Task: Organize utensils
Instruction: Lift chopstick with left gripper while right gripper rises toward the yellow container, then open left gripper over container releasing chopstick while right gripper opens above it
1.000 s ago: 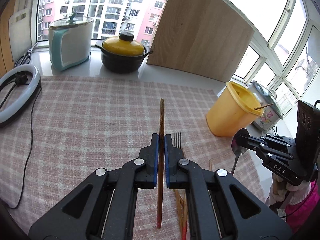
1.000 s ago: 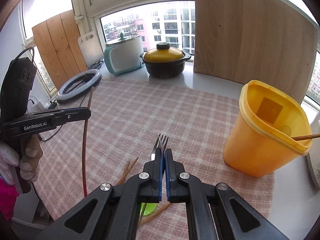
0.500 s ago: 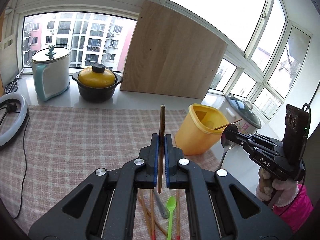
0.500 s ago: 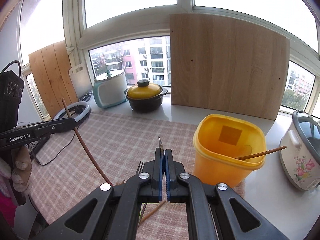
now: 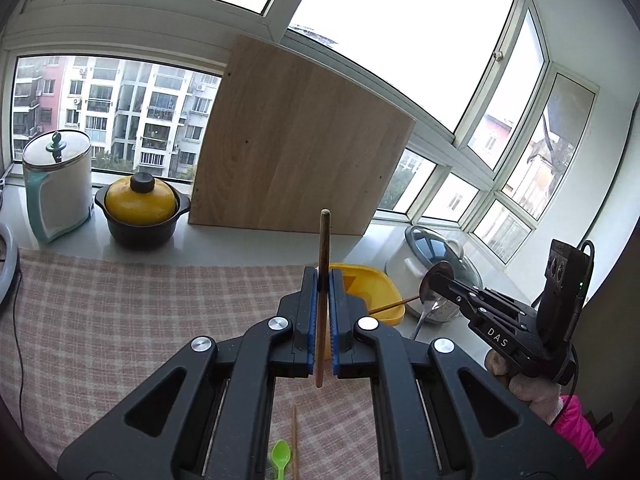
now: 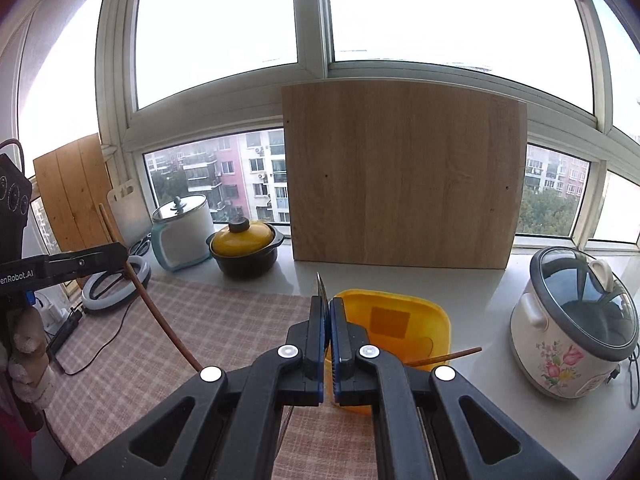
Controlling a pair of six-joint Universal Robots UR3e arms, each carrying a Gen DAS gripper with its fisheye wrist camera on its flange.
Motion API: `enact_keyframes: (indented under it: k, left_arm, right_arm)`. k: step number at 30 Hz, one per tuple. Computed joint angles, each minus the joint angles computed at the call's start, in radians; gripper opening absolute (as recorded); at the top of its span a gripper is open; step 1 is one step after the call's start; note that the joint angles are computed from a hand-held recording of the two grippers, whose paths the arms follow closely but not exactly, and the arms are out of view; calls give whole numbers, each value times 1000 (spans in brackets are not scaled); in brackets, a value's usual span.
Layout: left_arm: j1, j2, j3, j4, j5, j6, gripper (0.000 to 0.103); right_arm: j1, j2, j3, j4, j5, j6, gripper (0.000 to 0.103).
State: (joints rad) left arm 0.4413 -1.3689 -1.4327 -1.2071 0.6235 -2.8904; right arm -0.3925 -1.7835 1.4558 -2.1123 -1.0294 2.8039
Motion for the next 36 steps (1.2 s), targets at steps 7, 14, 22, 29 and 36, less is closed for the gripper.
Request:
enact_keyframes:
  k: [7,14,22,29,36]
  left_arm:
    - [-78,-119,121,115,24,-146,3]
    - [-160,-243,255,214,89,-278,3]
    - [-263,-396,427,270,188,-379,3]
    - [-360,-505,518,298,294,-391,3]
    - [-409,-536,487,317,358,-347,3]
  right_arm:
    - [-41,49,-65,-23,9,27,0]
    - [-54,119,-137,-78,-32,60,0]
    - [-66,214,-196,-193,-79,156,0]
    - [-26,306,-214,-268,-157,186,0]
    - [12,349,-173,-324,-210,171,0]
